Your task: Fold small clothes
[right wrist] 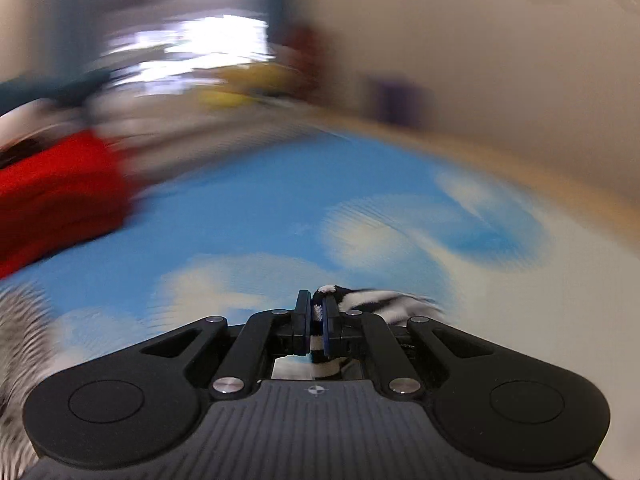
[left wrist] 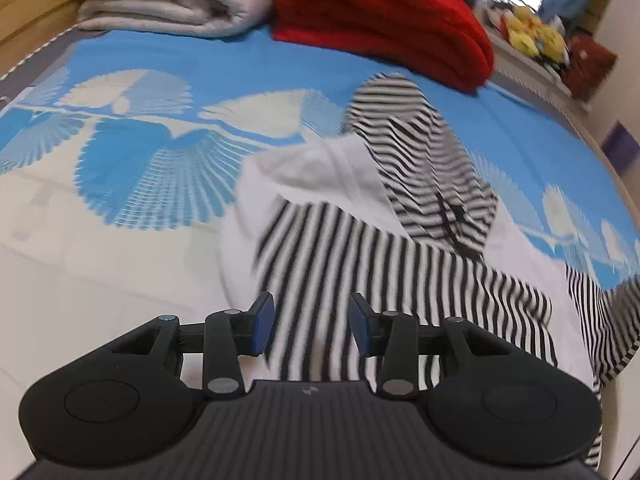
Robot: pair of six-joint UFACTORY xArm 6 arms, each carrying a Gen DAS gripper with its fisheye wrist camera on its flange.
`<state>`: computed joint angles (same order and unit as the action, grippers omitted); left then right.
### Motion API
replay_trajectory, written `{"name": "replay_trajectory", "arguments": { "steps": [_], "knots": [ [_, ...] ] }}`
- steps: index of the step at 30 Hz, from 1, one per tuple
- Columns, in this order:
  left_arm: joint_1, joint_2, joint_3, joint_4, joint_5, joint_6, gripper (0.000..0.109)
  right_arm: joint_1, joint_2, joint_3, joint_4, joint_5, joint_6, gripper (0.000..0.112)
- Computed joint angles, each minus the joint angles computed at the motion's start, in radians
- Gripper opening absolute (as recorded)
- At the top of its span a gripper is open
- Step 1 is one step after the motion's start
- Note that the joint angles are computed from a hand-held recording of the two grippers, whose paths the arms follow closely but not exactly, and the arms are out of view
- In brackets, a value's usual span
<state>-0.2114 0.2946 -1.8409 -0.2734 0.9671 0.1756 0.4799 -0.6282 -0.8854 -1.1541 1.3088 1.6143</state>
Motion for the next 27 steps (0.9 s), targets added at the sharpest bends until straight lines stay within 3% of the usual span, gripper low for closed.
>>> {"name": "replay_trajectory", "arguments": {
  "steps": [3,6,8,10,11,14,16,19,22,27],
  "knots": [
    [0.024,0.025,-0.048,-0.008,0.018,-0.035,0.045,0.08,0.16,-0.139,-0.024,-0.309,-0.07,0.005],
    [0.046,0.048,-0.094,-0.027,0.044,-0.056,0.045,0.091,0.33,-0.266,0.255,-0.623,-0.228,0.008],
    [0.053,0.056,-0.112,-0.035,0.051,-0.063,0.045,0.113,0.414,-0.316,0.465,-0.706,-0.354,0.008],
    [0.057,0.064,-0.127,-0.047,0.064,-0.067,0.045,0.143,0.457,-0.382,0.635,-0.629,-0.435,0.013],
    [0.058,0.066,-0.13,-0.058,0.071,-0.066,0.045,0.156,0.463,-0.409,0.658,-0.58,-0.431,0.013],
    [0.056,0.07,-0.129,-0.081,0.094,-0.07,0.044,0.181,0.445,-0.445,0.571,-0.469,-0.303,0.022],
    [0.057,0.077,-0.13,-0.106,0.122,-0.076,0.044,0.169,0.395,-0.395,0.521,-0.472,-0.214,0.03],
    [0.057,0.085,-0.123,-0.114,0.148,-0.098,0.042,0.175,0.371,-0.337,0.444,-0.425,-0.08,0.03],
    [0.065,0.117,-0.148,-0.129,0.19,-0.14,0.042,0.139,0.381,-0.314,0.527,-0.377,-0.072,0.03],
    [0.073,0.164,-0.199,-0.097,0.281,-0.244,0.042,0.084,0.381,-0.263,0.625,-0.434,-0.106,0.03]
  ]
}}
